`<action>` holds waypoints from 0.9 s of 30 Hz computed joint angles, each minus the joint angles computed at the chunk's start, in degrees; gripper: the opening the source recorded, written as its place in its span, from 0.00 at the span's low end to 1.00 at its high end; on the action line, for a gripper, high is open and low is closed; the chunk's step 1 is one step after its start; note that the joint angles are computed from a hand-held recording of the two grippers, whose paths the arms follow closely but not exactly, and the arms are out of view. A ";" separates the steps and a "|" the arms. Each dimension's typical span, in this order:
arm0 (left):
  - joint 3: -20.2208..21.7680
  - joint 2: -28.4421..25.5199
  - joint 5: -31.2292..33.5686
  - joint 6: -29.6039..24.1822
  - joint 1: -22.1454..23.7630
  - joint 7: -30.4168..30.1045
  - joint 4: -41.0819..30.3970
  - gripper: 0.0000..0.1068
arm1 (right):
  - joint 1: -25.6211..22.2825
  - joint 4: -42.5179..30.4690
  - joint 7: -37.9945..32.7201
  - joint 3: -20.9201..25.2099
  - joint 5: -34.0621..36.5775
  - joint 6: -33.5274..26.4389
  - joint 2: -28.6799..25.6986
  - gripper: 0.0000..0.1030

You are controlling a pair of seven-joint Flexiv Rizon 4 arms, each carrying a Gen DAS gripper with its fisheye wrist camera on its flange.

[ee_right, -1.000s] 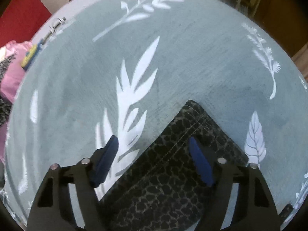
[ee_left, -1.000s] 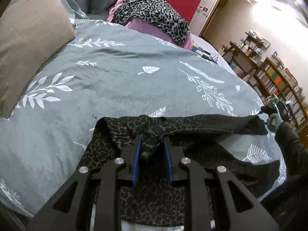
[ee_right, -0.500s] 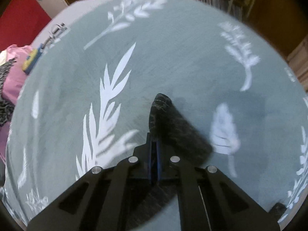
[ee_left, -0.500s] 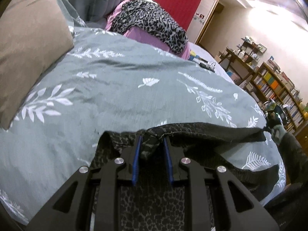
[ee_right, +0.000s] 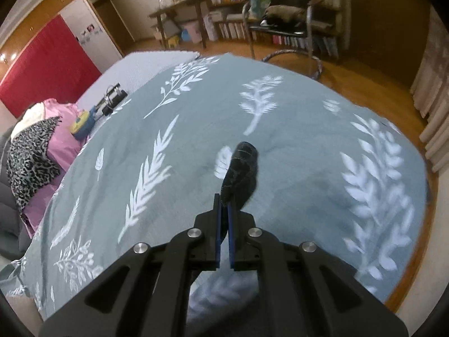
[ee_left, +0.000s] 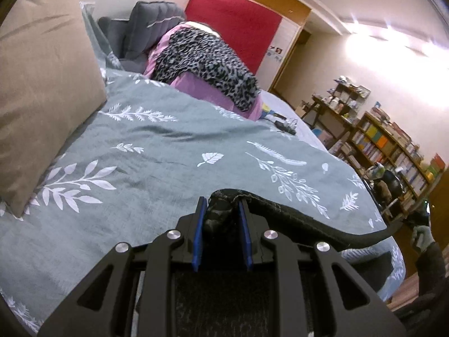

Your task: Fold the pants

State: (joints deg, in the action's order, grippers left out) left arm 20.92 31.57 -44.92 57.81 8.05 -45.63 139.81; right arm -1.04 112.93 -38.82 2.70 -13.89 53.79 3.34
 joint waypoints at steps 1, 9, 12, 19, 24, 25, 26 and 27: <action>0.37 1.03 0.49 -0.71 0.15 0.24 0.39 0.21 | -0.69 2.92 0.49 0.34 0.19 0.19 2.79 0.03; 3.20 10.13 9.60 -8.56 5.11 -0.36 5.51 0.21 | -3.91 21.11 0.12 1.51 4.98 1.51 17.57 0.03; 4.18 12.18 13.45 -11.25 7.55 -0.55 7.41 0.21 | -3.85 24.44 -0.76 0.92 7.68 2.22 19.03 0.03; 4.75 13.81 19.21 -13.11 11.47 0.92 10.38 0.24 | -4.39 29.20 -1.58 0.13 11.75 6.46 19.29 0.03; 3.88 14.99 24.67 -14.36 14.19 1.17 10.72 0.46 | -7.44 30.61 1.15 1.76 8.16 7.42 19.40 0.05; 3.69 14.92 25.75 -14.47 15.01 0.61 10.62 0.65 | -8.35 30.71 2.23 2.20 6.61 6.85 19.55 0.14; 3.84 14.76 26.38 -14.77 15.54 0.20 10.45 0.76 | -9.64 30.67 3.84 3.06 4.13 5.22 19.78 0.19; 4.52 14.58 26.76 -15.68 15.91 0.17 10.19 0.76 | -10.74 30.49 5.40 4.00 1.27 3.39 19.99 0.32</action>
State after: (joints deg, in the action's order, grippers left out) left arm 25.45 46.15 -18.16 42.13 23.96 -45.46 150.00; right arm -11.78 143.42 -33.43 6.70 -12.62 57.18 23.33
